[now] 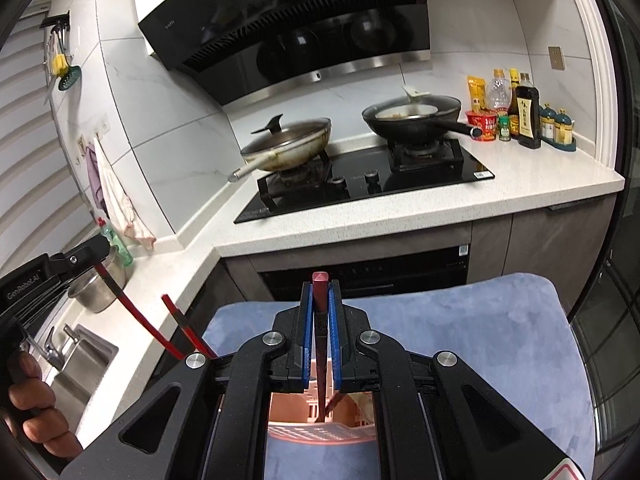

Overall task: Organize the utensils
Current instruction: 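Open both tools to drop the chopsticks into the basket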

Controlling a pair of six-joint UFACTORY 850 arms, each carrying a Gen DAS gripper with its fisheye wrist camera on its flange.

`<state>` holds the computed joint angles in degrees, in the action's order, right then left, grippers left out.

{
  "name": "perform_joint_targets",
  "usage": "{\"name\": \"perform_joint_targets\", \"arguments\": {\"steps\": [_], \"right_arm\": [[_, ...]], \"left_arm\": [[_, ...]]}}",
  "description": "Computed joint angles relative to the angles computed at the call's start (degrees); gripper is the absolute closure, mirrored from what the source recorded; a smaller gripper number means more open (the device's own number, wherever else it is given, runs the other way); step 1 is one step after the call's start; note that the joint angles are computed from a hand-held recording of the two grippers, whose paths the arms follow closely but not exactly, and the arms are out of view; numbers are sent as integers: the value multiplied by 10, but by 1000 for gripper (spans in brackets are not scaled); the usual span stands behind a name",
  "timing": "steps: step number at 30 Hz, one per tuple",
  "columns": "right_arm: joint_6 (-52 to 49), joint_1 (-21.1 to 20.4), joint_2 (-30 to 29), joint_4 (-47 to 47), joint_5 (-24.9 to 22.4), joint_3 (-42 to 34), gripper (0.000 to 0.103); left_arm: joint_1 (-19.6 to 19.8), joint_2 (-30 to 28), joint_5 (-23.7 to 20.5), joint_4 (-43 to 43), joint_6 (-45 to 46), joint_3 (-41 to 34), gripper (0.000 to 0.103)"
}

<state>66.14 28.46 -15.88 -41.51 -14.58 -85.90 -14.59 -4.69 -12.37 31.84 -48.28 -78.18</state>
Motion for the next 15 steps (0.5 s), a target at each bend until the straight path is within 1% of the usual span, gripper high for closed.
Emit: {"name": "perform_joint_targets", "arguments": {"steps": [2, 3, 4, 5, 6, 7, 8, 11, 15], "right_arm": [[-12, -1, -1, 11, -3, -1, 96], [10, 1, 2, -9, -5, 2, 94], [22, 2, 1, -20, -7, 1, 92], [28, 2, 3, -25, -10, 2, 89], [28, 1, 4, -24, -8, 4, 88], [33, 2, 7, -28, -9, 6, 87], [42, 2, 11, -36, -9, 10, 86], [58, 2, 23, -50, -8, 21, 83], [65, 6, 41, -59, -9, 39, 83]], "left_arm": [[1, 2, 1, 2, -5, 3, 94], [1, 3, -1, 2, -7, 3, 92], [1, 4, -5, 6, -13, 3, 81], [0, 4, -9, 22, -32, 4, 64], [-2, 8, -12, 61, -75, 8, 60], [-3, 12, -13, 94, -109, 12, 58], [-4, 14, -13, 105, -119, 15, 58], [-4, 20, -18, 91, -103, 18, 58], [-7, 32, -23, 95, -108, 30, 58]]}}
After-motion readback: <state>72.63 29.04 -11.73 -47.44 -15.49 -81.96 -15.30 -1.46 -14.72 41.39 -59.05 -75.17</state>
